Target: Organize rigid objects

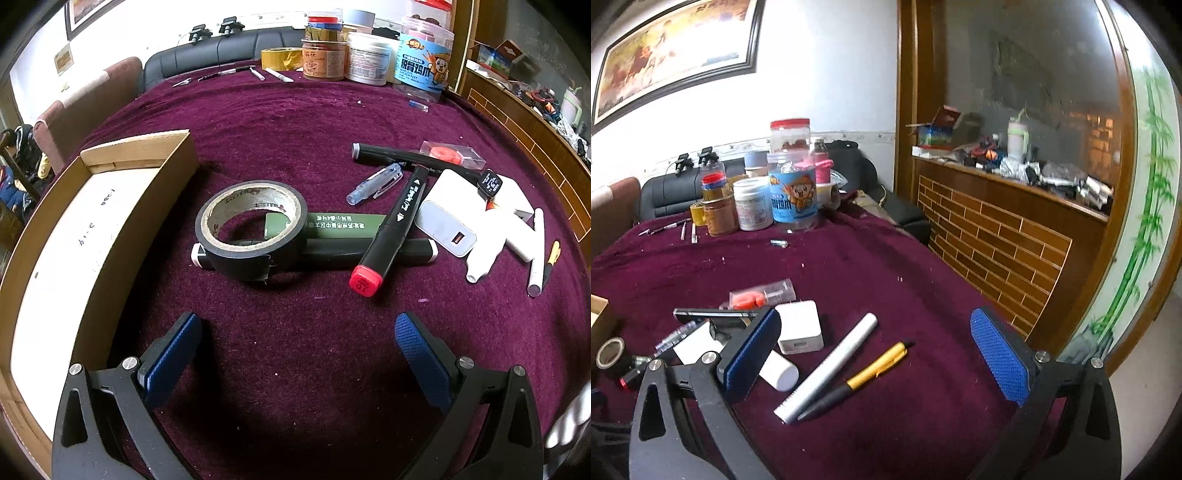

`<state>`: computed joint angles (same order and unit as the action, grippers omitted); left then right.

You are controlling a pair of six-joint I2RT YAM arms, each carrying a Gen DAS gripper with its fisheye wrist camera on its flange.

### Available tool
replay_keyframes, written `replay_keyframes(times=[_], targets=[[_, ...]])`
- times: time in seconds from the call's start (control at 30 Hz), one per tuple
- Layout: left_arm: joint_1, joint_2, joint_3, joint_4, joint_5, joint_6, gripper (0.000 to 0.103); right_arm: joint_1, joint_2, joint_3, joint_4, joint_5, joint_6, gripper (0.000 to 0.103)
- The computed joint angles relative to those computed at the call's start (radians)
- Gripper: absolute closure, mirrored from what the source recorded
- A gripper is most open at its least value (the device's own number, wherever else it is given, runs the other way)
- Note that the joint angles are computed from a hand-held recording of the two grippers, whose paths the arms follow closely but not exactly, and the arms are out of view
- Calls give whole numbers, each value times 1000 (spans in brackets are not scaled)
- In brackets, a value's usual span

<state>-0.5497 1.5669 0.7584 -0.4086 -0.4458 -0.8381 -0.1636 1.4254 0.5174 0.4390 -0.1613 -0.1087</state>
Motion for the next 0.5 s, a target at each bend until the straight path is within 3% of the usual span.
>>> replay_keyframes(times=[0.37,0.5], targets=[[5,4,2,4,3,-6,1,4,0,12,-49,-20,-8,0],[24,-104,-85,72,54,6,5,-52,29,53,-103,-85,40,0]])
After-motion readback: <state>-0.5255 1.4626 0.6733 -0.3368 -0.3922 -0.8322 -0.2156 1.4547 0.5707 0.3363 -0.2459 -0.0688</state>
